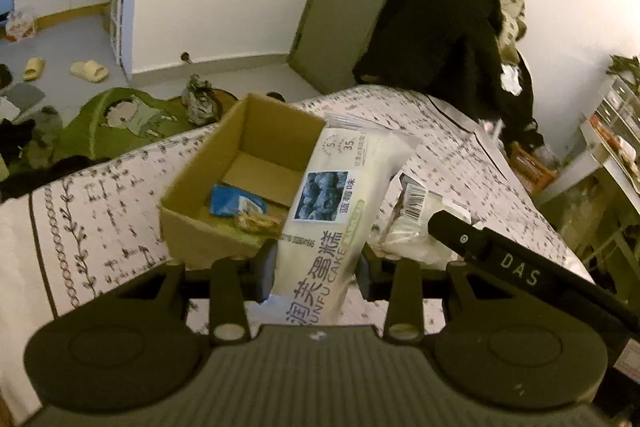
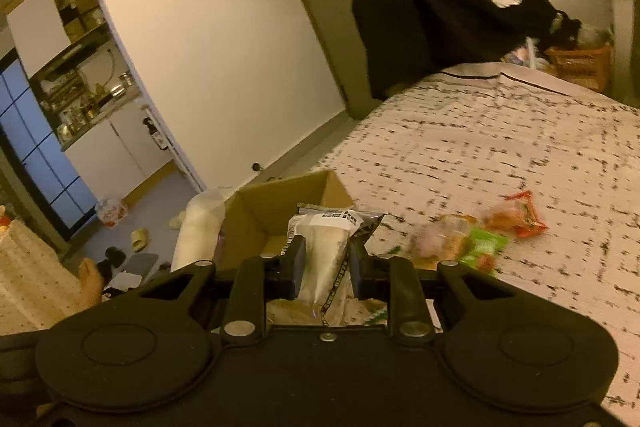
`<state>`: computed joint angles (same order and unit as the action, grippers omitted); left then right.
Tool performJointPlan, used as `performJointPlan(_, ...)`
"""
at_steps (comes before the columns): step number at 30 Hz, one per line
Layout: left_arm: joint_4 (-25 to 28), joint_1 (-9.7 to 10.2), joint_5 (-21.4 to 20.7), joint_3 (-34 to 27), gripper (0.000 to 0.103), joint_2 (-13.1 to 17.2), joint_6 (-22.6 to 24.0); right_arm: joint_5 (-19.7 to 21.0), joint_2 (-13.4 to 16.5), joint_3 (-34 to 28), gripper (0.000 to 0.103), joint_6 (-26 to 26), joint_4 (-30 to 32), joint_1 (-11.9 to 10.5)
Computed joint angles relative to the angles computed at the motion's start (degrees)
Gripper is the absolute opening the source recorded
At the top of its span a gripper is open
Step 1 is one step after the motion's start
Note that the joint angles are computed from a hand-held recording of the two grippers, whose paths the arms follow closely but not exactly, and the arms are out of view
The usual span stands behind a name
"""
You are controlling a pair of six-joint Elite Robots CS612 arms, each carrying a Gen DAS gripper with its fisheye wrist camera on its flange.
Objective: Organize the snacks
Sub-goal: 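Carry both white packets over the cardboard box with both grippers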
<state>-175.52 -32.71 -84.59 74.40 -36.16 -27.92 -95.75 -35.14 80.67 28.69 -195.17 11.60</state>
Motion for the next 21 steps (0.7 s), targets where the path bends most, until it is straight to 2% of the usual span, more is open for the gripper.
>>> performJointPlan(9,0.5,1.22,1.6,-2.7,0.038,1.3,-1.0,2.7,2.6,-6.3,0.022,-3.1,1.8,0.2)
performJointPlan(21,4.4,2.42,1.6,-10.9,0.038,5.8,1.5,5.9,6.8,-13.8,0.020,-4.4,3.2,-0.9)
